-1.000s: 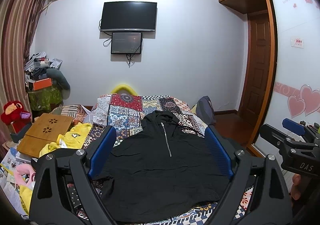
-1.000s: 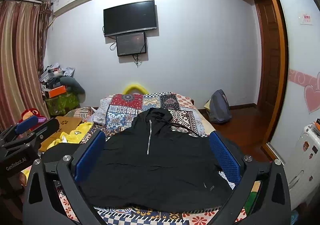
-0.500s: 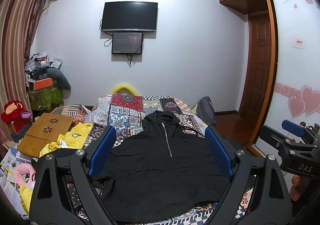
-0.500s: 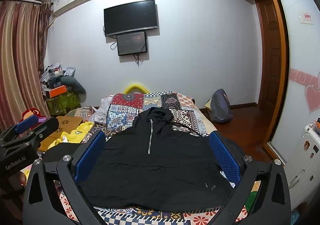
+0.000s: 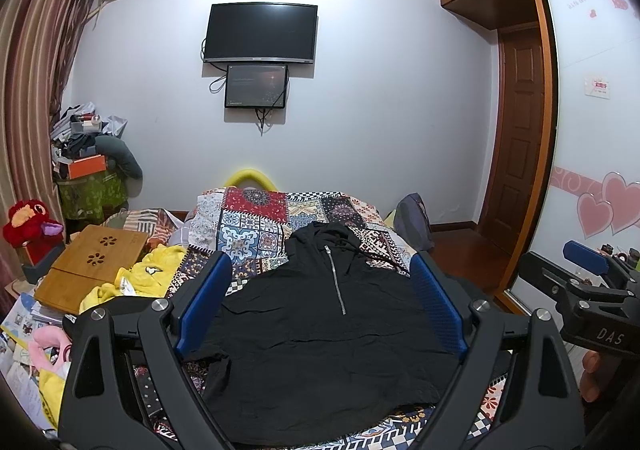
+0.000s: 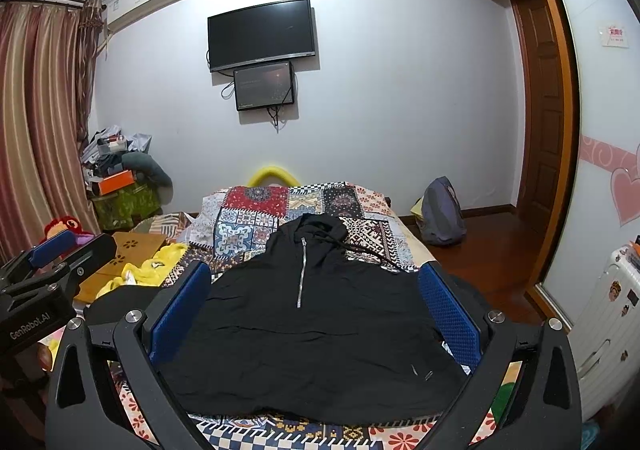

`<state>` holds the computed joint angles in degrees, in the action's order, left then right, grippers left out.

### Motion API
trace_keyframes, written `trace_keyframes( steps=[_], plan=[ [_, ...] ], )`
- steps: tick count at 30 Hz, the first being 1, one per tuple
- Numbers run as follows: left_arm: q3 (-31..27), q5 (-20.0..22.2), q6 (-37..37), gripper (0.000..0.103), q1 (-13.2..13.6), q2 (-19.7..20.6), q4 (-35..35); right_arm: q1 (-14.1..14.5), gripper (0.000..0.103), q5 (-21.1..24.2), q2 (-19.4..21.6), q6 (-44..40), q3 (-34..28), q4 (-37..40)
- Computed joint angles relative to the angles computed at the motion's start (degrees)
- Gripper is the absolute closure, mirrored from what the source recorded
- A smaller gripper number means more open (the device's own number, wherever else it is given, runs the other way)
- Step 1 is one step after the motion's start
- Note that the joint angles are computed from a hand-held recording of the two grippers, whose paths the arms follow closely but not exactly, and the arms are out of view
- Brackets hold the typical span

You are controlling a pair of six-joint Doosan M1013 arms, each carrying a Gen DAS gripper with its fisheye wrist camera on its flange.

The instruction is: Fold large clothes

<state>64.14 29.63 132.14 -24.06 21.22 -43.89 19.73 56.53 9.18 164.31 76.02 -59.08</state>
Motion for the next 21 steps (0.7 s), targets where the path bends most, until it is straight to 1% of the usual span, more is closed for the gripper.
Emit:
trace_keyframes(
  steps=[9,16,21],
  plan=[
    [-0.95,0.69,-1.40,0.012,0.12,0.67,1.11,-0.67,0.000,-0.28,0.38,-0.95,-0.31,1.25],
    [-4.16,2.24,-4.74,0.012,0.49,3.12,4.23,-2.01,0.000,-1.04,1.10,-2.51,-0.70,3.53],
    [-7.34,3.62,-9.28,0.012,0.86,5.57,8.38,-3.33,0.000,-0.99,2.49,-4.53,-1.78,6.49]
  ],
)
